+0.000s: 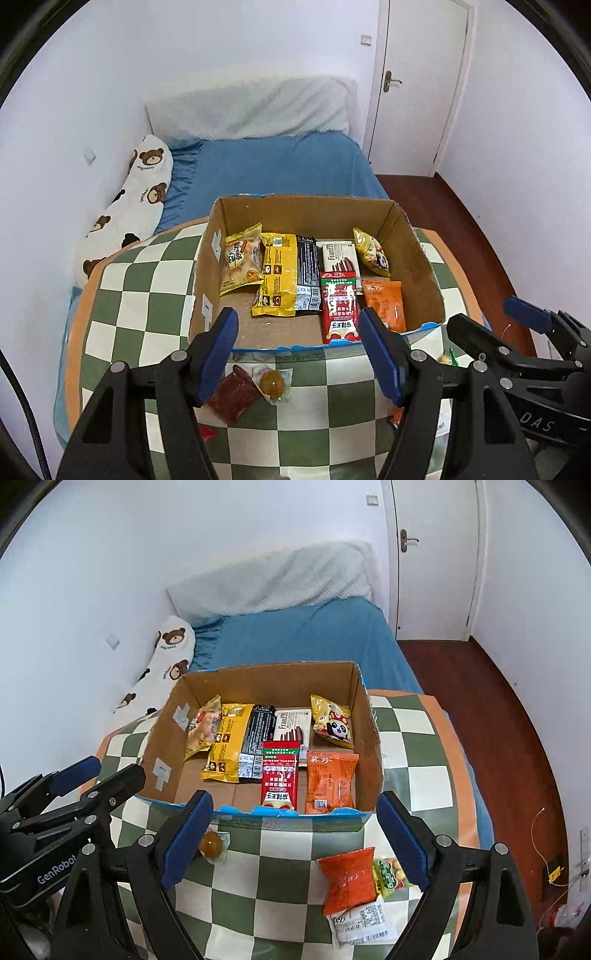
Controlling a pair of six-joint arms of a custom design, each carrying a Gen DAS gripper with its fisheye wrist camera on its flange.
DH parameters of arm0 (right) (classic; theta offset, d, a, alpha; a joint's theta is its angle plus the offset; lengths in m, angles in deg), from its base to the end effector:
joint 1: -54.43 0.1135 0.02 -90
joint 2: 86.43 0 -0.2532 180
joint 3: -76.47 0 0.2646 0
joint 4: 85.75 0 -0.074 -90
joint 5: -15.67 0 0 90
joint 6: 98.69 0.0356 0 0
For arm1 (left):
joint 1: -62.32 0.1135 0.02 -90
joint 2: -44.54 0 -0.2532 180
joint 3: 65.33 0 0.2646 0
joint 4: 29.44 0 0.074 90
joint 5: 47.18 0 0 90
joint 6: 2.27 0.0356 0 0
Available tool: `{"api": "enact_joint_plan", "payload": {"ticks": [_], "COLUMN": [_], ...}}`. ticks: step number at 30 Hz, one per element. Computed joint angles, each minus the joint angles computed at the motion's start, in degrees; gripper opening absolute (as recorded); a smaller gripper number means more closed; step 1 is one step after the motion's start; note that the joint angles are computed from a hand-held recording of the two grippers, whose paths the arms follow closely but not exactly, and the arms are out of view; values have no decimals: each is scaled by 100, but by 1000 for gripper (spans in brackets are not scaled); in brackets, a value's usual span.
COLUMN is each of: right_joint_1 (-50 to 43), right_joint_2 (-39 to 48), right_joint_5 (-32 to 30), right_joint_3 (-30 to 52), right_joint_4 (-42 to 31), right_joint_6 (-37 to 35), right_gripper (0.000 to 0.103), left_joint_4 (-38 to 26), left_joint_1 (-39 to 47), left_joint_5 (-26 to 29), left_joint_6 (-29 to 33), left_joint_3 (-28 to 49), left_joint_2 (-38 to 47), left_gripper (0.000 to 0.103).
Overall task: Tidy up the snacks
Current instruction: 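Lift both tools out of the box back toward the mat, then grasp the dark red sauce packet with the left tool while the right tool grasps the orange chip bag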
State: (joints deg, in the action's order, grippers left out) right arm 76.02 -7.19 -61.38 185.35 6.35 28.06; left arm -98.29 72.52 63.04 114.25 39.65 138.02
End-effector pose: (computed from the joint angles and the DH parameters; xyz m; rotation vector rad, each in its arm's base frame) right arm 0.2446 0.0882 0.4007 0.4179 2.5164 0.1006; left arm 0.3492 0.0503 0.3286 0.4819 2.4448 -0.1915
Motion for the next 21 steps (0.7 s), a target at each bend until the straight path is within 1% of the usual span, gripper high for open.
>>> {"api": "enact_joint_plan", "payload": {"ticks": [3, 4, 5, 6, 7, 8, 11, 13, 14, 15, 18, 21], "right_joint_1": [57, 62, 51, 15, -43, -140, -531, -977, -1156, -1381, -1524, -1505], "right_joint_2": [-116, -150, -197, -262, -340, -451, -762, -995, -1053, -1122, -895, -535], "right_joint_5": [-9, -21, -49, -94, -153, -258, -663, -1126, -1322, -1546, -1619, -1625], "right_joint_3": [-43, -72, -128, -234, -365, -570, -1345, -2146, -2421, -2891, -3571, -4022], "right_joint_4": [-57, -58, -61, -64, -57, -26, 100, 320, 426, 654, 1015, 1477], "right_joint_6": [146, 171, 200, 246, 292, 350, 457, 550, 543, 522, 240, -75], "right_gripper": [92, 95, 98, 98, 99, 99, 99, 99, 99, 99, 99, 99], "left_joint_4": [-36, -20, -6, 9, 54, 83, 129, 387, 507, 581, 848, 1183], "left_joint_1": [48, 60, 64, 65, 57, 56, 91, 89, 95, 101, 200, 392], "left_joint_5": [55, 59, 50, 38, -36, -95, -187, -431, -557, -637, -953, -1288], "left_joint_6": [-3, 2, 6, 9, 2, 15, -6, -70, -95, -113, -113, -40], "left_joint_3": [-74, -125, -173, -231, -324, -415, -669, -1017, -1179, -1303, -1693, -2062], "left_joint_2": [-94, -135, -152, -166, -175, -162, -23, 65, 126, 191, 444, 654], "left_gripper": [66, 66, 72, 80, 93, 100, 100, 100, 100, 100, 100, 100]}}
